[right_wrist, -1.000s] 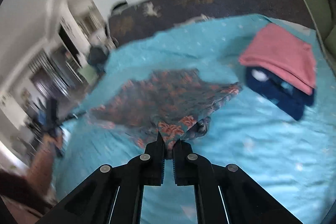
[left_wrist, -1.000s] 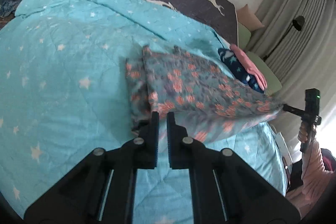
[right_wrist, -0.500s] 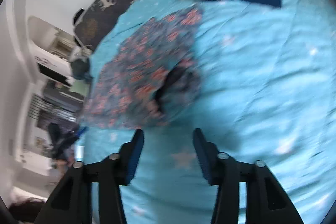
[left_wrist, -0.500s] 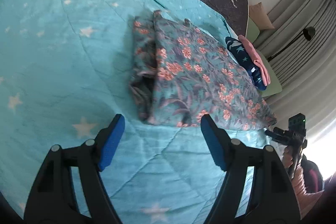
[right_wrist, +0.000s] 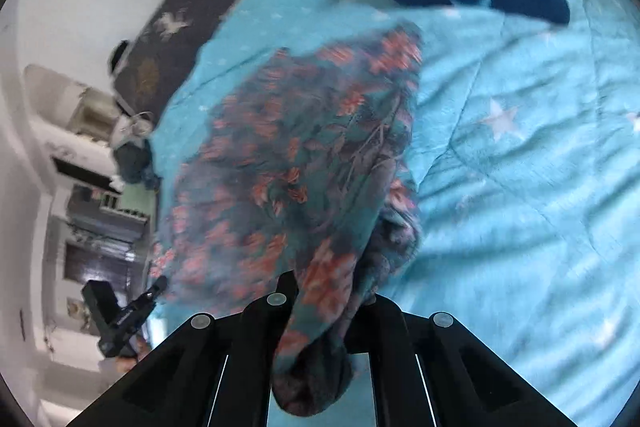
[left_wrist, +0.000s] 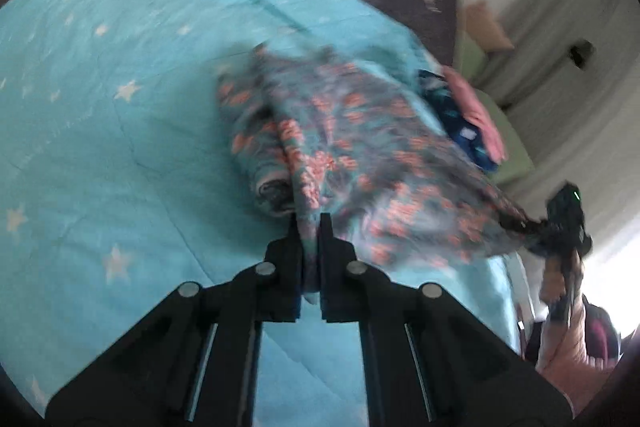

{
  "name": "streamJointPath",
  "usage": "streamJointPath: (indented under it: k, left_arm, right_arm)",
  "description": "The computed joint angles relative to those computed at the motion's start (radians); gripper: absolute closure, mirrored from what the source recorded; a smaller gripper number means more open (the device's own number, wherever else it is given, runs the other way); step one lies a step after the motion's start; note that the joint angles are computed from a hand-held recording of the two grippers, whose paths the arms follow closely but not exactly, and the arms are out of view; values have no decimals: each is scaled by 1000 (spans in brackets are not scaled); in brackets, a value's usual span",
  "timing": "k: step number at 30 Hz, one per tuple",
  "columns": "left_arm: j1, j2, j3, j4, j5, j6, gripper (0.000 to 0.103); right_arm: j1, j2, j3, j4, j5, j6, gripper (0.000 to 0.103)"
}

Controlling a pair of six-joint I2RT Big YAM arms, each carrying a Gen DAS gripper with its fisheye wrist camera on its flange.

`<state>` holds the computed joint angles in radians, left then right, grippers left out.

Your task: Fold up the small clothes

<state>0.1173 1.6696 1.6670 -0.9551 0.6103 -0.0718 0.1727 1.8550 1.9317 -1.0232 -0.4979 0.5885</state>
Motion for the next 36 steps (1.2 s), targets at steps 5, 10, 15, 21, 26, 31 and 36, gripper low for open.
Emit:
streamJointPath:
  k: [5,10,15,21,26,31,36]
  left_arm:
    - [-1,-207,-150,-114,41,161,96]
    - [2,-352,-292,-302,16,307,94]
    - [6,-401,-349,-306,-139,285,79]
    - [27,-344,-282,-29,-48,106,36]
    - [-24,-119,-108,-40,-75,0,36]
    - [-66,21,3,-81,-124,12,36]
    - [-92,95,77,-96,-118,27,93]
  right_arm:
    - [3,-178,-130,-84,29,-81,100]
    - [-13,-361,-338,-194,39,-147,95]
    - [2,-414,-465,-356,205,-207,68]
    - [-96,-409,-433,-105,82,-147,50]
    - [-104,-237,-261,-82,77,-133,48]
    - [-138,-135,-201,-72,23,-115,48]
    - [-120,-132,-240,10,14,-114,76]
